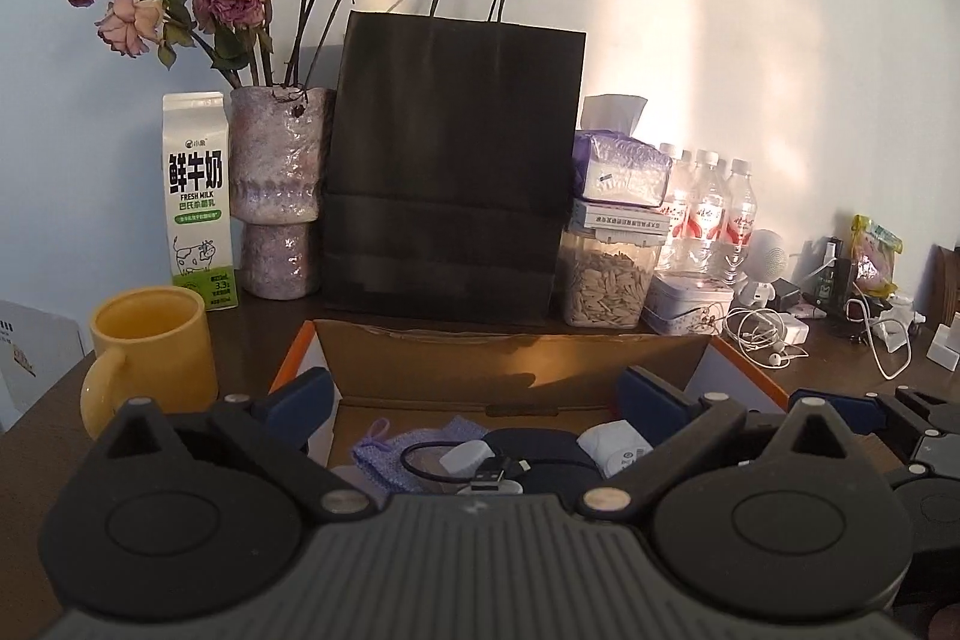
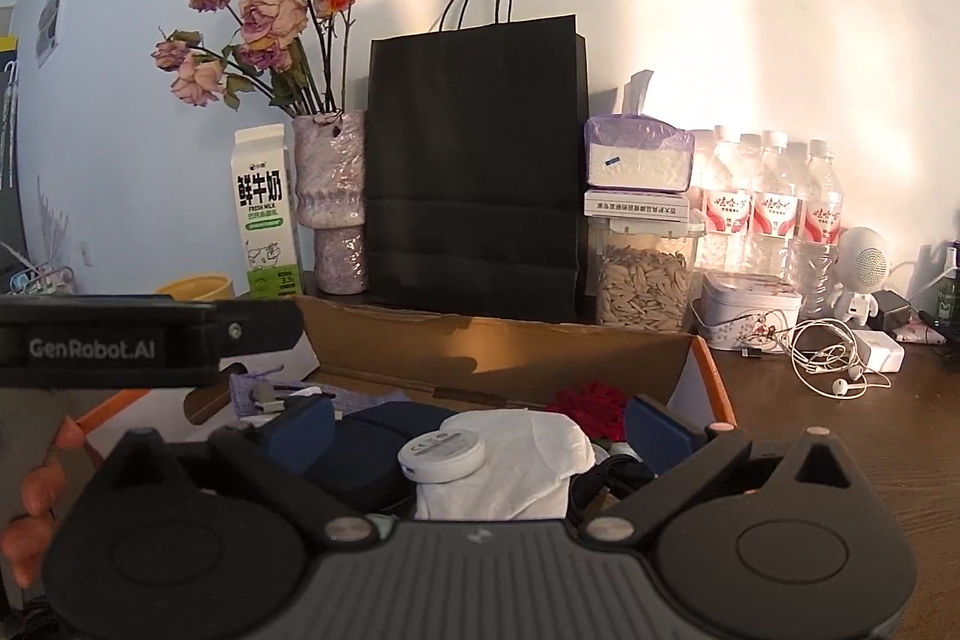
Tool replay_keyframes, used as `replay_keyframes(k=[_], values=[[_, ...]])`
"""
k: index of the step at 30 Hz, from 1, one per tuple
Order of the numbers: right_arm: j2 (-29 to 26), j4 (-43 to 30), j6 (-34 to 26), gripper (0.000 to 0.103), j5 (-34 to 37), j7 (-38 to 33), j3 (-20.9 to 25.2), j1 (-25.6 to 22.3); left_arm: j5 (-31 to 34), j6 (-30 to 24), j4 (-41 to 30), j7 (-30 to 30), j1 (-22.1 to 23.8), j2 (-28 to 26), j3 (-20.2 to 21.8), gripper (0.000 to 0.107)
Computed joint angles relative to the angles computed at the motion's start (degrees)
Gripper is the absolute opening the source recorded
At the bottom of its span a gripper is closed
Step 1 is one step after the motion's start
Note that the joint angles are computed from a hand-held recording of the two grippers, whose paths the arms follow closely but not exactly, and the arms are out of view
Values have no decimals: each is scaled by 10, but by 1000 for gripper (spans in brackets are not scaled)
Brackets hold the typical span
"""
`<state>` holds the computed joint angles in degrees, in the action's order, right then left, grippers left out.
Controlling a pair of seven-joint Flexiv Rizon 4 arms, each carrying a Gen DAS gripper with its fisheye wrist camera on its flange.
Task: Organize objects
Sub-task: 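Lower the puck and cable end into the red box, opening both tools, then grasp the braided cable with pink tie with the left tool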
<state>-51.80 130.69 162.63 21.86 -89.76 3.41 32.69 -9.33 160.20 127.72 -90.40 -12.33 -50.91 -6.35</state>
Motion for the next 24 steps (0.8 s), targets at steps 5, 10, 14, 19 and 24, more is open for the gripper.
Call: replay_keyframes(k=[5,10,14,19,24], values=[[1,5,11,103,5,1,2,1,5,2,14,-5,2,12,0,103],[4,25,33,103,14,3,10,6,10,25,64,-28,12,31,3,103],[3,53,64,103,21,6,21,14,41,6,117,-22,24,51,15,103],[-12,86,119,103,40,17,38,30,88,-27,178,3,42,61,28,103],[-41,113,156,103,64,31,52,51,116,-66,223,30,49,62,36,103]])
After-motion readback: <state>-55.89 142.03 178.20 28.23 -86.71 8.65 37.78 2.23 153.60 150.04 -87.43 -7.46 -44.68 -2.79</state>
